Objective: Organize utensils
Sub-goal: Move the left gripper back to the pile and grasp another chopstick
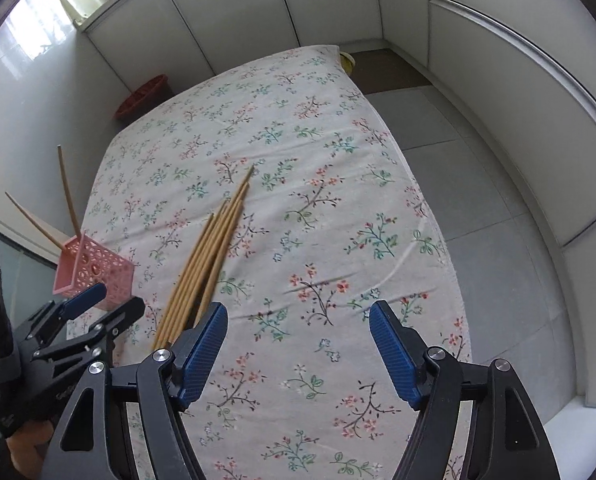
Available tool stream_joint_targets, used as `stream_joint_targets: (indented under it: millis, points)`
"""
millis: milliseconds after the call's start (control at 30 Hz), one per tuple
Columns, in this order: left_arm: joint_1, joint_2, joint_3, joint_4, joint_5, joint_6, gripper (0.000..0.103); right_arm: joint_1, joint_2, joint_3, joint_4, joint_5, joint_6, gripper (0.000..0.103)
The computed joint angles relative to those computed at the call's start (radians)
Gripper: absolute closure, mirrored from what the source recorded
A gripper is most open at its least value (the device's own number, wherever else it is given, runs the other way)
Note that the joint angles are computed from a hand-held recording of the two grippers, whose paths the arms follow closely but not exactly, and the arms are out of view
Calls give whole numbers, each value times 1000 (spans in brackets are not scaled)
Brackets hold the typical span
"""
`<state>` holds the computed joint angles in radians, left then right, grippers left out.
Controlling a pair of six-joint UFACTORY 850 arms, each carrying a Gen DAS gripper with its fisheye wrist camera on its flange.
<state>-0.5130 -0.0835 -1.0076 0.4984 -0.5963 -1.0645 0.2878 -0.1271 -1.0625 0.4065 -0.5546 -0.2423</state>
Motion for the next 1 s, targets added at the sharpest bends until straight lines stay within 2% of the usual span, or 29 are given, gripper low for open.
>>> stream_joint_targets:
  millis: [33,133,267,333,633,933,1000]
  points:
    - [5,-14,-6,-14,-2,12,55,-5,2,5,3,-2,-6,28]
    - [29,-48,-18,-95,10,80,69,-15,4,17,-10,-4,-19,28]
    - [47,-79,-31,-115,15,94,75,-27,-4,24,-30,2,-17,28]
    - [58,-91,-36,-127,24,101,85,-35,-23,12,-15,-10,-19,28]
    - [111,-142,-63,-189,90,132,92,-17,-107,-60,36,-34,-44,28]
    - [122,-191,-96,-87,123,17,94,-12,-141,-91,91,-46,-78,28]
    - [138,-206,-108,-149,131,61,94,-12,-143,-92,84,-44,-69,28]
